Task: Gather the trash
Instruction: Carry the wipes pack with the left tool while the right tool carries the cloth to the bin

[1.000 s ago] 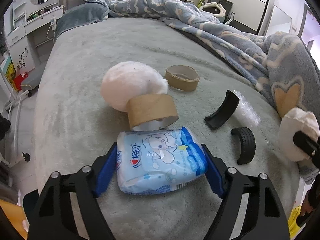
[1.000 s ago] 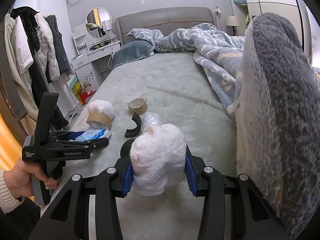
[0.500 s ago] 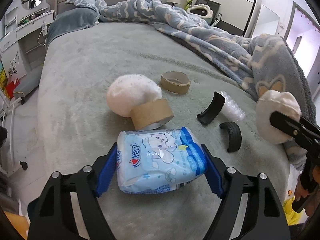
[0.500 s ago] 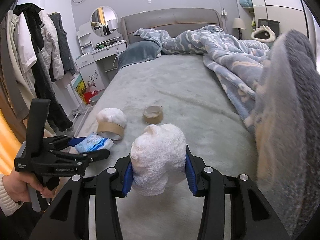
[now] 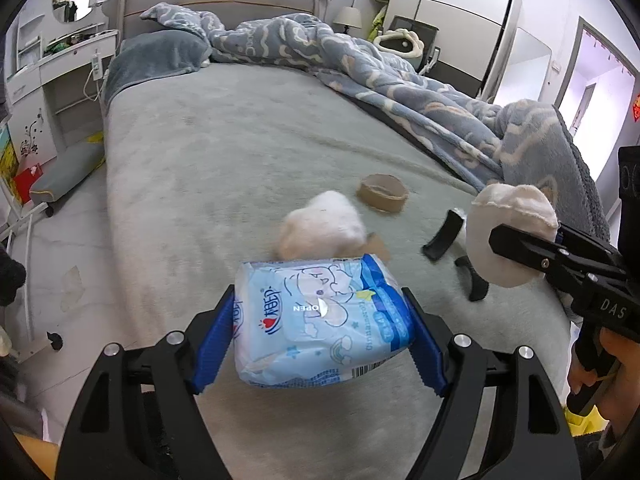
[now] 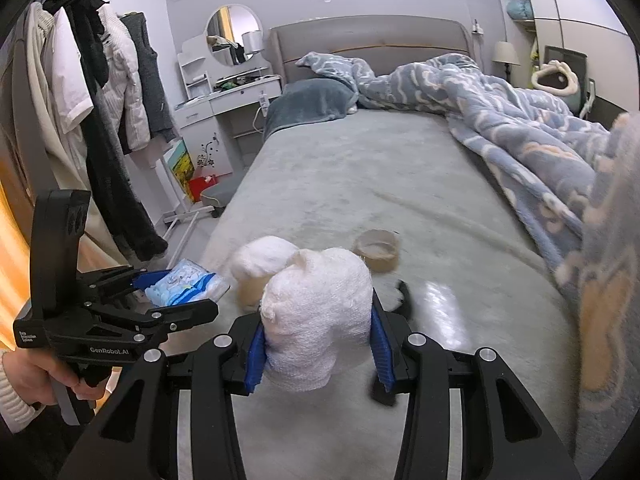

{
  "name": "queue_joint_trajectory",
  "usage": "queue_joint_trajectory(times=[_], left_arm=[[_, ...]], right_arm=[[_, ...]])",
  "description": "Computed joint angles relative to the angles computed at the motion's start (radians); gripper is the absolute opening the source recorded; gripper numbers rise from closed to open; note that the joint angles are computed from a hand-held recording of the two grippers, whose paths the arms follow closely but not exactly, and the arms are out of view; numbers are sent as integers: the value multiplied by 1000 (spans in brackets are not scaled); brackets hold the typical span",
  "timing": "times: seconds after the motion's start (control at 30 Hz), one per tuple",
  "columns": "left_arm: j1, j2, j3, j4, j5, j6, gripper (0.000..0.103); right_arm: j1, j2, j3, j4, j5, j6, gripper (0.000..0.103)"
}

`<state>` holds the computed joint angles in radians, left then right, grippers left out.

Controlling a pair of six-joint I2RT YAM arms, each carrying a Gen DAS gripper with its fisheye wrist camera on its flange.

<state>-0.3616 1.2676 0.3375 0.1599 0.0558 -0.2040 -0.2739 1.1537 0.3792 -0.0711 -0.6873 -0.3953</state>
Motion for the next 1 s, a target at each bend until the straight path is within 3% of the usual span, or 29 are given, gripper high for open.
queue_joint_trajectory(times=[0.57,0.73,1.0], left_arm=[[493,-228,-69,-210,266,289,79],[684,-192,-80,-256,351,445,79],[940,-56,-79,-295,406,704,79]], right_arm=[[476,-30,-14,143,265,318,45],[629,-18,-15,183,351,400,45],[809,50,-1,243,453,490,45]])
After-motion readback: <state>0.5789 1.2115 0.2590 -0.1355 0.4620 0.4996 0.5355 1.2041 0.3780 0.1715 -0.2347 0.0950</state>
